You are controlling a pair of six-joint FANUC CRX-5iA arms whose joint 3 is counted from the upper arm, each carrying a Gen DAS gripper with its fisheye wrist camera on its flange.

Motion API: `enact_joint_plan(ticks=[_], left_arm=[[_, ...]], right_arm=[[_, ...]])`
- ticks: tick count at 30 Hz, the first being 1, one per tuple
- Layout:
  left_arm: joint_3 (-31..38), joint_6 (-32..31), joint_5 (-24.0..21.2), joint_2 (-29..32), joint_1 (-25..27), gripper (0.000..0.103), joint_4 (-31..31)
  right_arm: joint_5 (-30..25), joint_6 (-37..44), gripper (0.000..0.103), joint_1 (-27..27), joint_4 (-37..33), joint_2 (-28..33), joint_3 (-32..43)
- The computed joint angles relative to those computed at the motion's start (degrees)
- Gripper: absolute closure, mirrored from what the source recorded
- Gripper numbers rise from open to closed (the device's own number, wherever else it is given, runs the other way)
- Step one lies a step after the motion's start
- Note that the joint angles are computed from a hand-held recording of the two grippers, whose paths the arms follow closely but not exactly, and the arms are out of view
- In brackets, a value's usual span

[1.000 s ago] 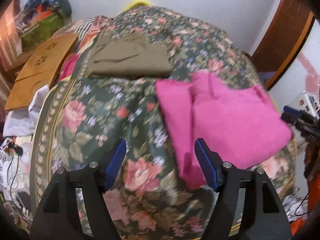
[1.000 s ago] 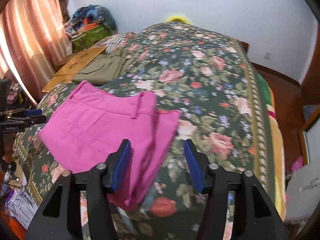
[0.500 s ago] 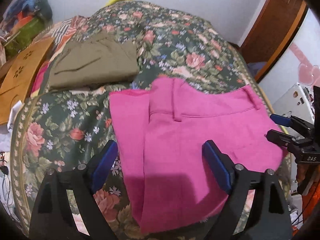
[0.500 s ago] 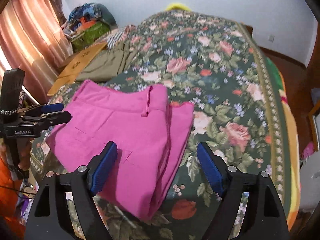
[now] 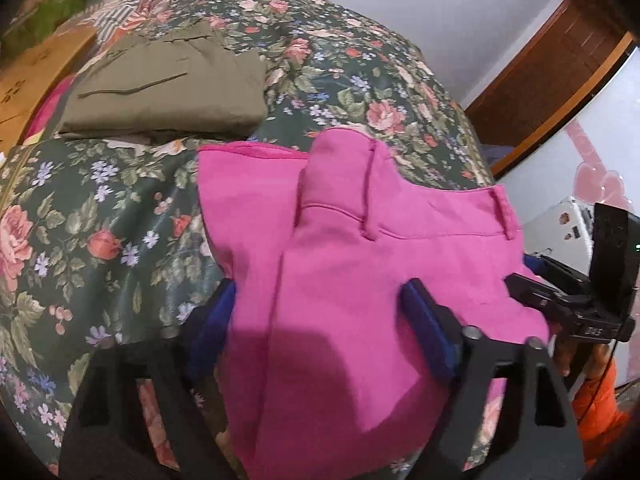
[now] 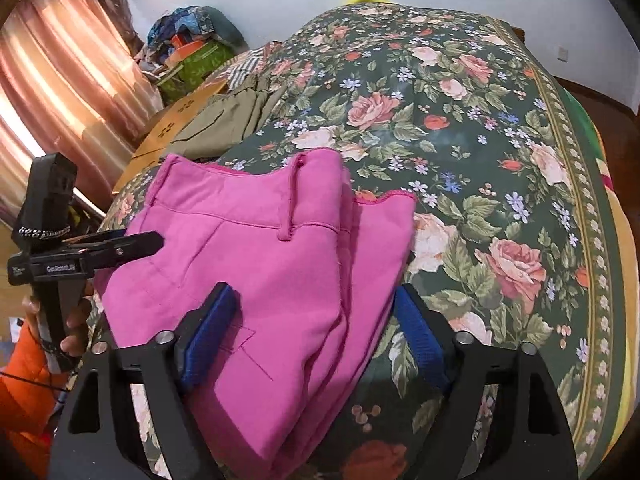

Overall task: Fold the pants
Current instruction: 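Grasp the pink pants waistband with both grippers and lift it, then carry the held pink pants onto the folded olive pants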

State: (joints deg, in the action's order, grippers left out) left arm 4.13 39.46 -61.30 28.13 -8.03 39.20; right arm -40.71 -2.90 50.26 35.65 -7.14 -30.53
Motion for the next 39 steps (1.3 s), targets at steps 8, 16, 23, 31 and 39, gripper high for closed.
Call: enact_joint_plan(ticks=[8, 16, 23, 31, 39], left_arm=[[-2.46, -4.15, 3.24, -2.94, -0.94, 0.049, 0.05], [-3.64, -6.09, 4.64, -4.86, -0.78, 0.075, 1.32], [-5.07, -9.55, 6.18, -7.50, -0.86, 0.080, 3.23], [-3.95, -12.00, 6.93, -8.48, 0.10, 0.080, 7.37], [0.94, -11.90, 9.23, -6.67, 0.85, 0.080, 8.99]], right_arm=[[1.84, 0.67, 0.060, -0.59, 1.85, -0.42, -0.67], [-0.25, -1.43, 0.085, -0.01, 6.23, -1.28, -1.23], [-2.12, -1.85, 0.089, 0.39, 9.95, -1.09, 0.24], [-3.66, -0.38, 0.089, -0.26, 13.59, -0.28, 3.03], [-1.81, 3.86, 0.089, -3.58, 16.90, 3.51, 8.32]])
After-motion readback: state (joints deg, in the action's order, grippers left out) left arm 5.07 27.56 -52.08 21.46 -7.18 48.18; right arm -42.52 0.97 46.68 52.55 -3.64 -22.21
